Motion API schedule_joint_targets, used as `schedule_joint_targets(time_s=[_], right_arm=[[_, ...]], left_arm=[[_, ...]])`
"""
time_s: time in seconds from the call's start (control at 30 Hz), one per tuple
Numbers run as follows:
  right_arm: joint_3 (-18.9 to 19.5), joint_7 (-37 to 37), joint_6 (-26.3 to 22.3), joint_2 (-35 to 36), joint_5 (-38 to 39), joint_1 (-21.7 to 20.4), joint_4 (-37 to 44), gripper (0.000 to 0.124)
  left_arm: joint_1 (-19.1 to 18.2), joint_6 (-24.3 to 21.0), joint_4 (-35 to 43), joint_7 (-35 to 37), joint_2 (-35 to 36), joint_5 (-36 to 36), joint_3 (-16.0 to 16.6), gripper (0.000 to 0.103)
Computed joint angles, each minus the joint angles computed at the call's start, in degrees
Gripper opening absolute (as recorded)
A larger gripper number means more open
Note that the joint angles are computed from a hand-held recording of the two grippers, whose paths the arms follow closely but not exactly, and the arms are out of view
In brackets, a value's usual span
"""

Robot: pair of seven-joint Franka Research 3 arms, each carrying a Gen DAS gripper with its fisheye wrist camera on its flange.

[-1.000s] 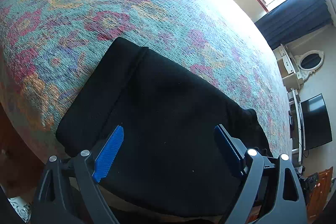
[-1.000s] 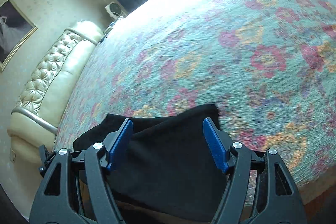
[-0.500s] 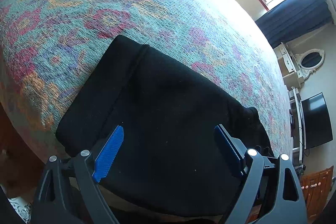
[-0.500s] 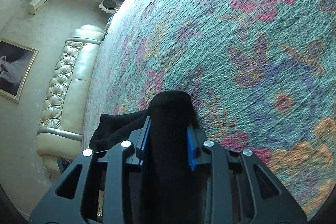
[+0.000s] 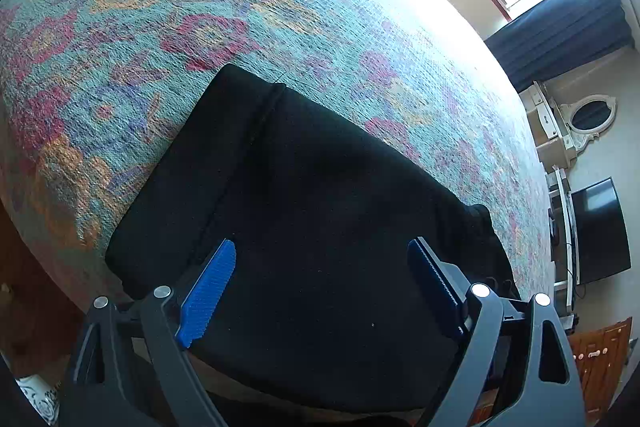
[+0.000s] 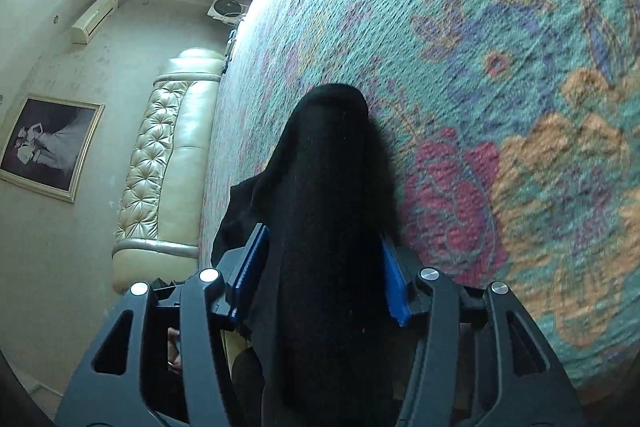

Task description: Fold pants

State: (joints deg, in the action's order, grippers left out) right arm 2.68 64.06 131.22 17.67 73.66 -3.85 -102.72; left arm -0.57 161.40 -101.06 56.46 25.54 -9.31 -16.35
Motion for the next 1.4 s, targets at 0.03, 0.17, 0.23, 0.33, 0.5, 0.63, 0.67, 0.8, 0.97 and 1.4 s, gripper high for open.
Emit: schedule_joint_targets(time_s=[0.03, 0.17, 0.23, 0.33, 0.5, 0.63, 0.67, 0.8, 0.97, 1.4], right_arm=[[0.06, -0.86, -0.64, -1.24, 0.26, -0.23, -1.67, 0.056], [-0.75, -2.94, -4.58, -3.88, 2.30, -0.81, -5.92, 0.056], [-1.45, -2.92, -3.19, -4.64, 0.79, 0.03, -6.96, 0.038], [-1.97, -3.02, -2.21, -4.79, -0.39, 0.55, -7.85, 0.026], [-2.28, -2.74, -2.19, -6.10, 2.05, 0.58, -9.55, 0.035], [-2.91, 0.63, 4.07, -9.24, -5.16, 2.91, -10.16, 0.060], [-2.98, 1.97, 6.44, -10.21, -9.05, 3.90, -10.24, 0.062], [-2.48, 3.70, 13.80, -13.33, -16.02, 6.75, -10.93, 0.067], [-1.58, 0.26, 15.05, -13.75, -9.54, 8.61, -9.69, 0.069], [0.39, 4.59, 10.61, -9.13, -12.38, 11.51, -4.73, 0.070]], left_arm=[[0.04, -0.01, -0.05, 0.06, -0.02, 0.04, -0.02, 0.086], [0.29, 0.14, -0.30, 0.37, -0.15, -0.19, -0.26, 0.086], [0.64, 0.25, -0.47, 0.90, -0.18, -0.56, -0.59, 0.086], [1.34, 0.74, -0.90, 2.13, -0.32, -1.54, -1.35, 0.086], [5.10, 3.12, -2.84, 7.85, -1.49, -6.51, -4.92, 0.086], [15.68, 7.16, -4.94, 23.44, -2.40, -18.67, -15.34, 0.086], [18.63, 7.18, -4.84, 27.96, -2.11, -22.27, -18.05, 0.086], [24.99, 3.73, -3.64, 39.58, -0.75, -30.66, -22.15, 0.086], [25.95, -0.84, -1.77, 45.29, 2.43, -37.11, -20.41, 0.086], [30.51, -10.57, -0.95, 72.09, 6.06, -61.30, -24.33, 0.085]])
